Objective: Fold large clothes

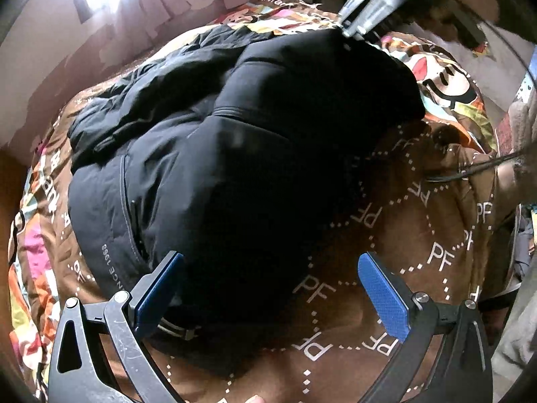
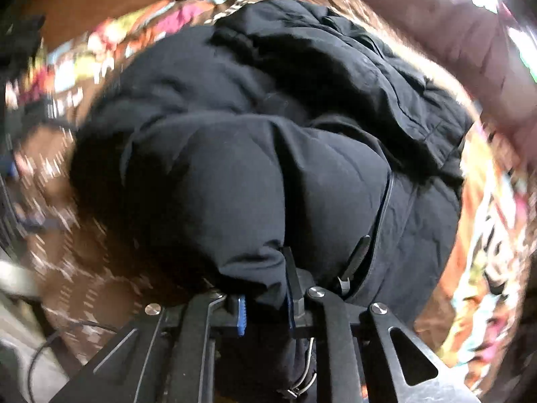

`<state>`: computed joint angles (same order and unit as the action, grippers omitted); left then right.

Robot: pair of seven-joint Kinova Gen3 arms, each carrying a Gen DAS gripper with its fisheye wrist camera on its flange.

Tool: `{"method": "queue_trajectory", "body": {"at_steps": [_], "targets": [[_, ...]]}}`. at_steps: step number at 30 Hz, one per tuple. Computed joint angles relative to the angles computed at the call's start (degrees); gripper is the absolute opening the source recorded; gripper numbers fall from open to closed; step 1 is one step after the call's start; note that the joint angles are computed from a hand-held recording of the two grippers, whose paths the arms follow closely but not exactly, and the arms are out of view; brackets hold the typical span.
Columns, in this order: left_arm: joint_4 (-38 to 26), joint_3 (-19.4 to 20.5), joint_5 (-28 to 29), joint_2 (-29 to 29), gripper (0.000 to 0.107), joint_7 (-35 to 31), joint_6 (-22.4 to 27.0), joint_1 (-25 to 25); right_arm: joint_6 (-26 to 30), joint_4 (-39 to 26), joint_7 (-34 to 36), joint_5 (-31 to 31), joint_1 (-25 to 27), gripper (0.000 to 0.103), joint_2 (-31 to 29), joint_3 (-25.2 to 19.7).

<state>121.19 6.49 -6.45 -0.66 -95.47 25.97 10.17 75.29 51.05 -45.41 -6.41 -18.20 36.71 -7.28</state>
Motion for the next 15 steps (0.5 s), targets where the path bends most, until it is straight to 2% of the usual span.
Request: {"method": "queue_trajectory", "body": {"at_steps": [4,8,11,13,15], "targets": [[0.1,0.6,-6.8,0.7,0.101,6.6,-0.1,2.1,8.6,-10.6,-4.0,-4.1,0.8,0.014,3.9,-0.3],[-0.2,-7.0,-16.1,2.7,0.101,15.1,0.7,12.4,16.3,-21.2,-7.7,-7.2,1.2,0.014,7.7,-0.8],[-1.6,-11.5,-23.1,5.7,0.101,20.9,4.2,19.3,20.8,-29.2,-9.5,-8.5,1.1,0.014,11.1,-0.9],[-1.4,-10.0,-27.8,7.0,0.101,25.1,5.5,19.5,24.7,-34.5,-10.0,-8.6,0.7,0.014,13.6,-0.5],[-1.3,-5.4,-29.7,8.0,0.101,26.3,6.8,15.3,28.3,-37.6,-9.8,-8.2,0.4,0.014,15.4,-0.3]]}}
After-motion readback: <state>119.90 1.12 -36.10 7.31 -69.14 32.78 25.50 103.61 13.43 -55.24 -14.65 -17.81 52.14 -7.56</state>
